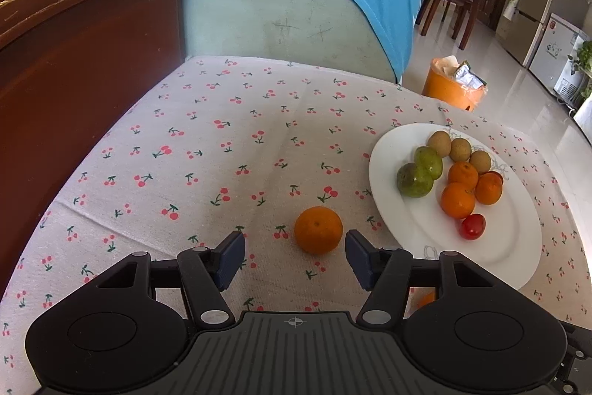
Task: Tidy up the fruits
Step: 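Close the left gripper on its mandarin while the right gripper grasps the other mandarin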
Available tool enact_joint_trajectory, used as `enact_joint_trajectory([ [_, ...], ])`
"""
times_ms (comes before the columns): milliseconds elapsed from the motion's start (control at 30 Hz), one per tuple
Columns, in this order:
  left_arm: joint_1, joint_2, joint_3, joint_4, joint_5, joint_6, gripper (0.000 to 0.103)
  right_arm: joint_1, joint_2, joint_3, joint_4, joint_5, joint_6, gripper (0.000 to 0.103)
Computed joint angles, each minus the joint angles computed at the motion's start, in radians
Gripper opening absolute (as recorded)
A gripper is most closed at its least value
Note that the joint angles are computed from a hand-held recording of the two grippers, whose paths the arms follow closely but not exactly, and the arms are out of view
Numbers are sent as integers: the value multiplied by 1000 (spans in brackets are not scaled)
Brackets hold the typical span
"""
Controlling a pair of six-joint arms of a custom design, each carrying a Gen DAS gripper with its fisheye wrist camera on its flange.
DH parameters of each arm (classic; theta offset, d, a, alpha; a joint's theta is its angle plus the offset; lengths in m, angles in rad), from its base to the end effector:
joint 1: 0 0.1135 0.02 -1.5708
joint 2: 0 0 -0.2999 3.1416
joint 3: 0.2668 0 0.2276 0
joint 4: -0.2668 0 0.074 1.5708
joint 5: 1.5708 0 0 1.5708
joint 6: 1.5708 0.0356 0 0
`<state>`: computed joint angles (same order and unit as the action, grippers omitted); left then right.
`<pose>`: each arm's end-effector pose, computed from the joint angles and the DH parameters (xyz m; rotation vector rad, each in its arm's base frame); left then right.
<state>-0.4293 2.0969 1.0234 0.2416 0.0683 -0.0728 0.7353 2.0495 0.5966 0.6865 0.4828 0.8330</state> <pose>0.3644 -0.1695 0.1276 0.4613 2.3797 -0.3134 0.2481 0.2021 0.0955 0.3429 2.2209 0.2819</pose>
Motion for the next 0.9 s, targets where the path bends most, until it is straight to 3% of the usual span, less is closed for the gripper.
enact_joint_trajectory([
  [267,-14,39,29,15,17,2,53,0,-7,-16,11,-7,-4,29],
  [667,-32,78,56,19,-6,10,52,-6,-10,-27,22,-19,-6,29],
  [800,-33,80,49,35,-14,28,34,-5,-11,-25,18,-19,-6,29],
  [900,-27,75,44,36,-3,23,29,-4,-13,-23,12,-21,-1,29],
])
